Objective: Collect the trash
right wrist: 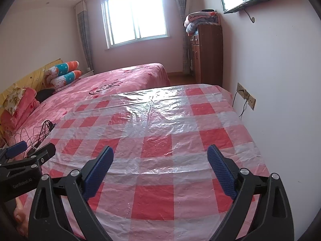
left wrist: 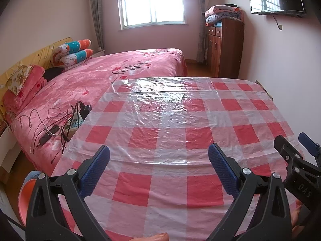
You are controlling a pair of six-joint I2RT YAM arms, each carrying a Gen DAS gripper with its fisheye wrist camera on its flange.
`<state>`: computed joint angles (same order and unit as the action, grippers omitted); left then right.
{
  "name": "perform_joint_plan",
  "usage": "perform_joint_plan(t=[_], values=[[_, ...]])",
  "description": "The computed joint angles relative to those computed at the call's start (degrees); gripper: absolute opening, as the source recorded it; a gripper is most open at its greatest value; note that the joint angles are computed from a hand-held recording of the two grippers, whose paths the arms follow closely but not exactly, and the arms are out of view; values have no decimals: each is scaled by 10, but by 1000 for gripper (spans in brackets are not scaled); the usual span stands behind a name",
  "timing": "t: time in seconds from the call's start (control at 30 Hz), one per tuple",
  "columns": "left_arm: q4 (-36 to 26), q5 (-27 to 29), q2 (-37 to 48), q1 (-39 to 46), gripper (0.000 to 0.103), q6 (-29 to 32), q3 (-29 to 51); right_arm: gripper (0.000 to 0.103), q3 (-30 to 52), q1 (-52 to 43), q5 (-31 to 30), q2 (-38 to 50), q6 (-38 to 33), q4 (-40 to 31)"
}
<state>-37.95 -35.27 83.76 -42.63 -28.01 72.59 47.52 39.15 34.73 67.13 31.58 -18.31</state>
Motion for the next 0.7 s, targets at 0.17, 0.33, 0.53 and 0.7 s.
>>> perform_joint_plan(t=[0.17,0.33,0.53,0.7], values=[[5,-2,4,-3,99,-7,-4,93,1,-3,-3,4,-3,0],[13,2,2,-1,99,-9,-12,93,9,-3,-6,15,-1,-5],[19,10,2,6,99,-5,-18,93,15,-2,-7,24,1,-8],[27,13,4,9,99,-1,-21,93,20,-2,-9,33,2,-11]])
